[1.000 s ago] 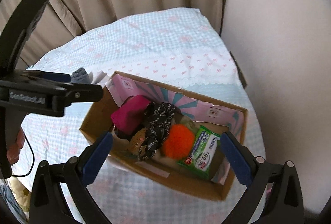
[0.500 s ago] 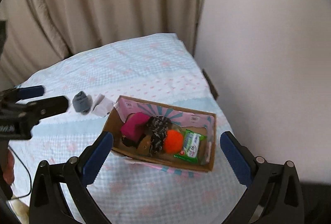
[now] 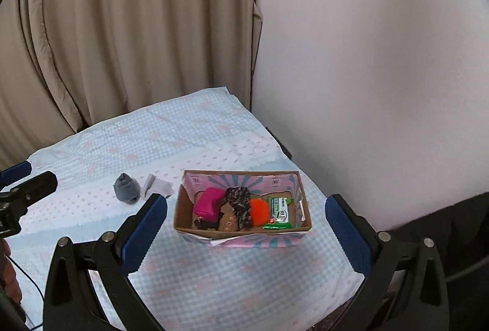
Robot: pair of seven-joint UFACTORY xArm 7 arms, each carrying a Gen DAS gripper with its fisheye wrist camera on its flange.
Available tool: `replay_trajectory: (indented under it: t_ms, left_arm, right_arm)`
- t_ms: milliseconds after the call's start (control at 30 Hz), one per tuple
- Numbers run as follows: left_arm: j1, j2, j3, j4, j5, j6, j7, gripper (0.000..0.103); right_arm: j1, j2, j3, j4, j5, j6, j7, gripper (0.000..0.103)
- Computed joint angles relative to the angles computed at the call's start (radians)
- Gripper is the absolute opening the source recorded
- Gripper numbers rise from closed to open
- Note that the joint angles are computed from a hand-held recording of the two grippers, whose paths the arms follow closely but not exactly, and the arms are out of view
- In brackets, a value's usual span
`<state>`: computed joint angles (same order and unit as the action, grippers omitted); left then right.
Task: Organize soft objects
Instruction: 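Move both tools back toward the grey slipper and grey cloth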
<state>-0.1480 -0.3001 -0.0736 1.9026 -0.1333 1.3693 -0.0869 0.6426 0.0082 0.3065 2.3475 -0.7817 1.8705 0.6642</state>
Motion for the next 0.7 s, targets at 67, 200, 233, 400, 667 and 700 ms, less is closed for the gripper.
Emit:
replay_trajectory:
  t_ms: [67, 200, 233, 400, 667, 700]
  left_arm:
    - [0.006, -0.032, 0.039, -0.046, -0.02, -0.015, 0.042, 0.103]
    - [0.02, -0.079, 0.12, -0.154, -0.084, -0.058, 0.143, 0.103]
    - [0.024, -0.084, 0.138, -0.178, -0.101, -0.07, 0.169, 0.103]
    - [0.051, -0.079, 0.211, -0.286, -0.174, -0.118, 0.304, 0.103]
    - [0.126, 0.033, 0.248, -0.384, -0.275, -0.217, 0.45, 0.103]
    - [0.135, 0.055, 0.25, -0.388, -0.297, -0.229, 0.468, 0.103]
  right_arm:
    - [0.054, 0.049, 0.029, 0.065, -0.071, 0.038, 0.028, 0.103]
    - [0.15, 0.101, 0.013, 0.104, -0.121, 0.043, 0.11, 0.103]
    - [0.171, 0.116, 0.006, 0.112, -0.126, 0.042, 0.128, 0.103]
    - [0.211, 0.133, -0.047, 0.038, -0.08, -0.027, 0.227, 0.103]
    - [0.195, 0.243, -0.123, -0.028, 0.099, -0.242, 0.257, 0.103]
    - [0.193, 0.264, -0.134, -0.035, 0.116, -0.27, 0.248, 0.103]
